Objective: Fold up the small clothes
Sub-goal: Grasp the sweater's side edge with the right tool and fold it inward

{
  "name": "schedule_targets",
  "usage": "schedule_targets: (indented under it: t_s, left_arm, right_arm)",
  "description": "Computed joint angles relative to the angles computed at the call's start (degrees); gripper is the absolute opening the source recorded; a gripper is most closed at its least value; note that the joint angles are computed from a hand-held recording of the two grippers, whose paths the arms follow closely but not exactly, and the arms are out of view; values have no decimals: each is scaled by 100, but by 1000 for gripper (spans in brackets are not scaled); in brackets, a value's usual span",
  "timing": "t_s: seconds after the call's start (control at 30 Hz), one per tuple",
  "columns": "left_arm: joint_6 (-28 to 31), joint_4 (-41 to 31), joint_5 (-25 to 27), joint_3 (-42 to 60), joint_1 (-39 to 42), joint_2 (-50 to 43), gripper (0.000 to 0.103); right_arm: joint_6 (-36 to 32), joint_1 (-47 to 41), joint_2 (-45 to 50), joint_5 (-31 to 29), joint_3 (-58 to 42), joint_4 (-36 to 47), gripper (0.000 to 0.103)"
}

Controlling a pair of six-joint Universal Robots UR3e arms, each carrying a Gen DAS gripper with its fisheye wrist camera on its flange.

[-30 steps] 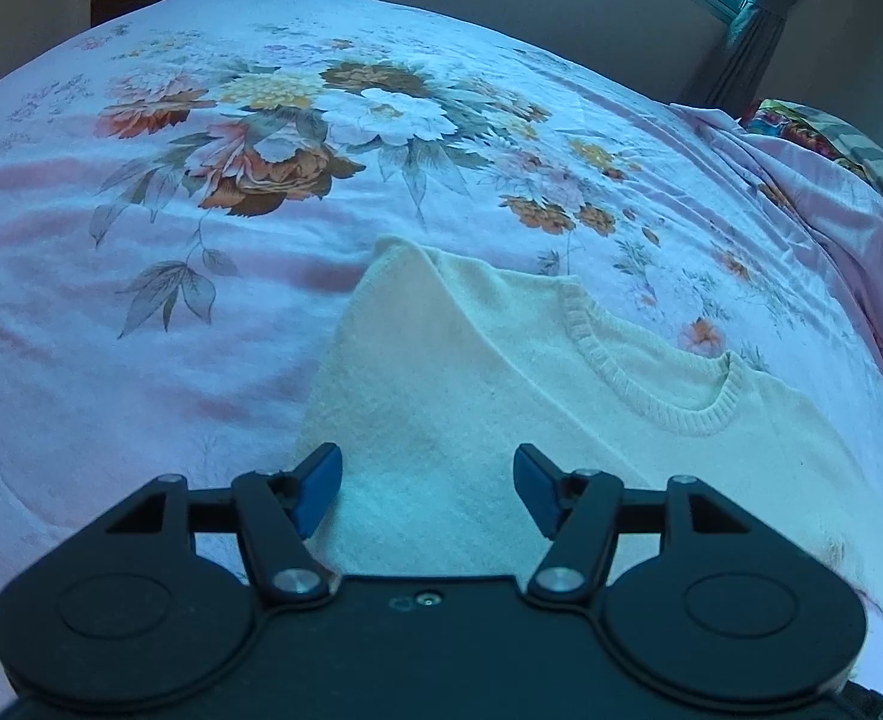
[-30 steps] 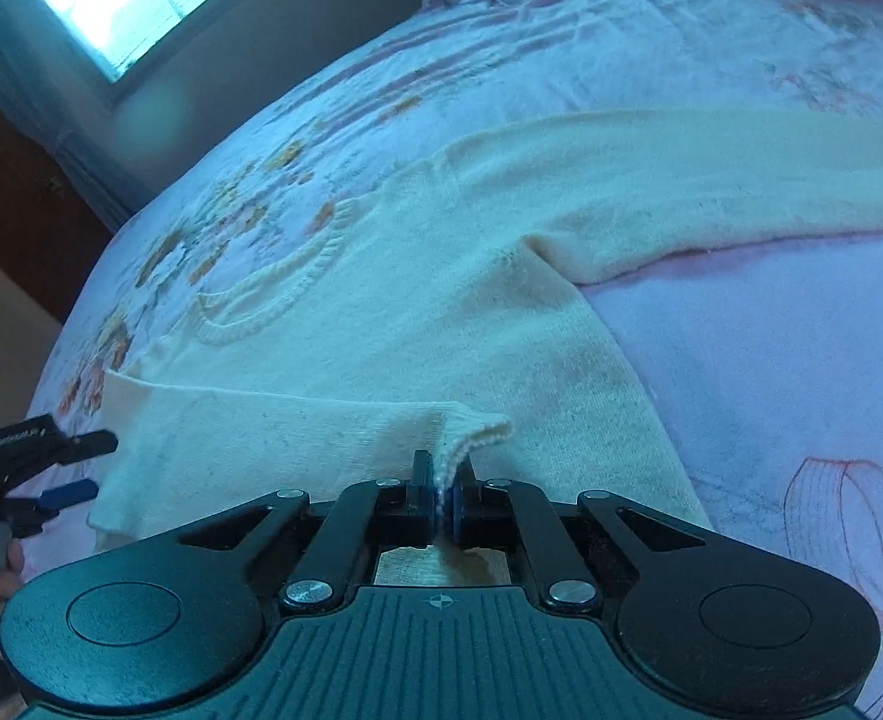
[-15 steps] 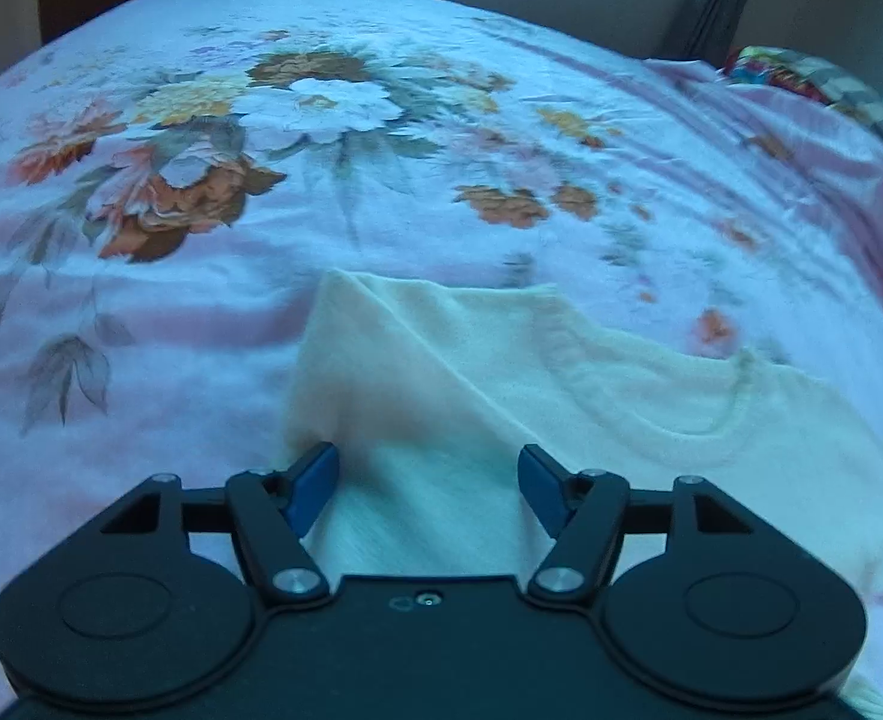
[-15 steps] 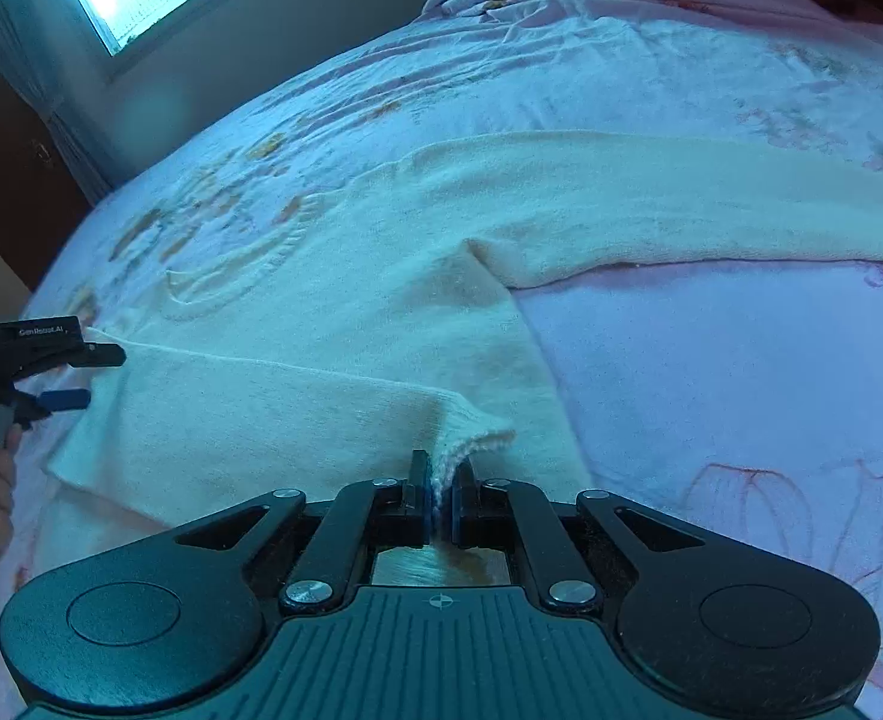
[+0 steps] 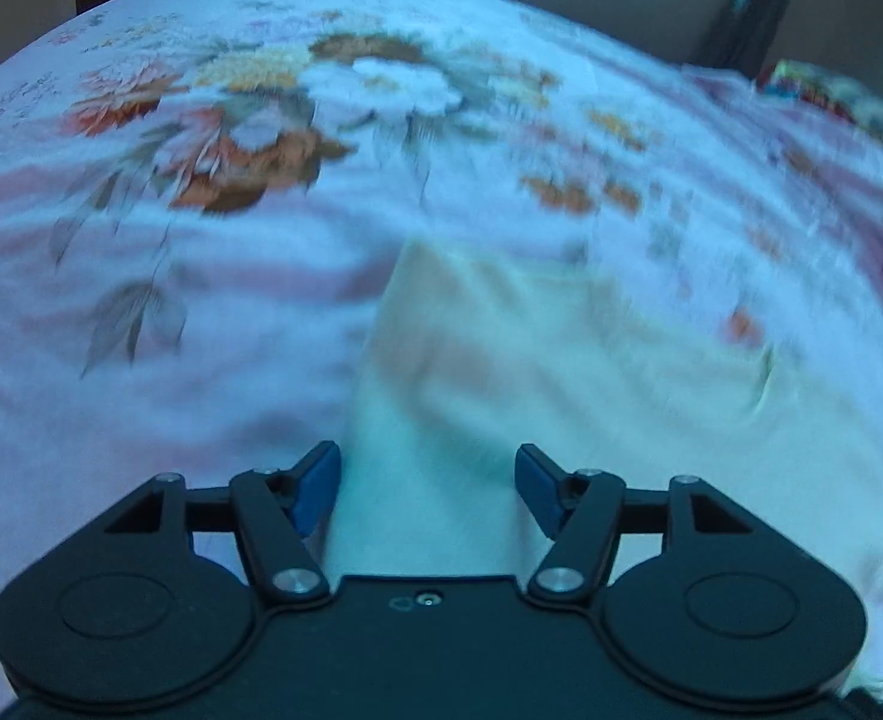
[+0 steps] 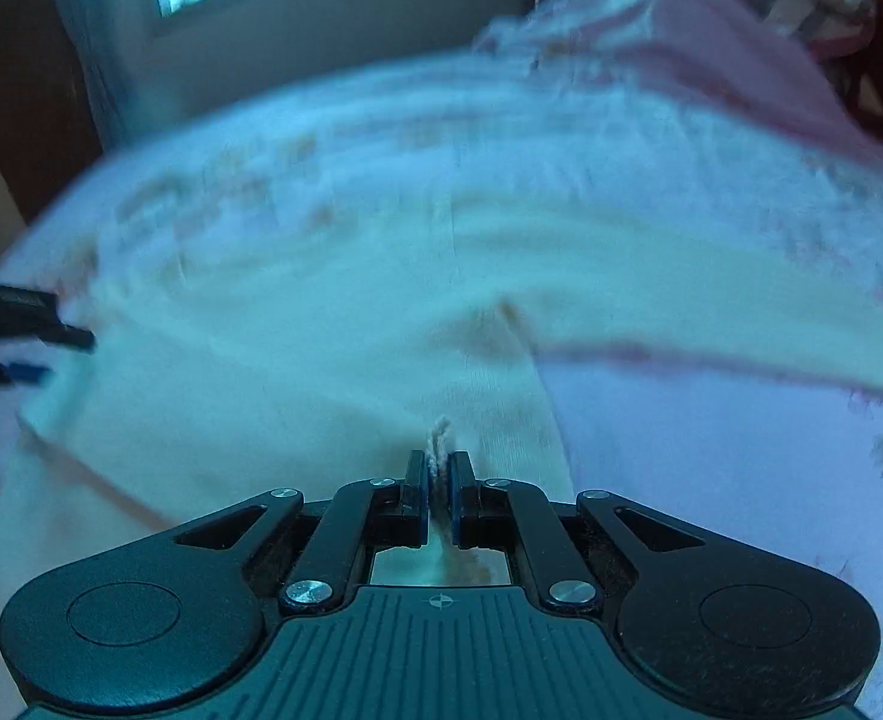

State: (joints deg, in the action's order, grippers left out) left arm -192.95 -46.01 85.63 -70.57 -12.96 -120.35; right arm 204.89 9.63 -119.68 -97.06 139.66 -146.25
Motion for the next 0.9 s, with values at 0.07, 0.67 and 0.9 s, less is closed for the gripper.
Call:
schedule_targets:
  t_s: [0.07,0.67,0.9]
  left_arm:
    - [-21,292,28,-547,25,312,62]
    - [-461,922,443,-1869,-855,1476,73]
    - [-575,657,838,-1646,-1200,1199,74]
  right_arm:
    - [-108,-227,-323,174,306,70,4]
    - [-901,-2056,-3218,1324,227,2587,4]
    - [-1433,-2141,-3039,1750,324,2915,4]
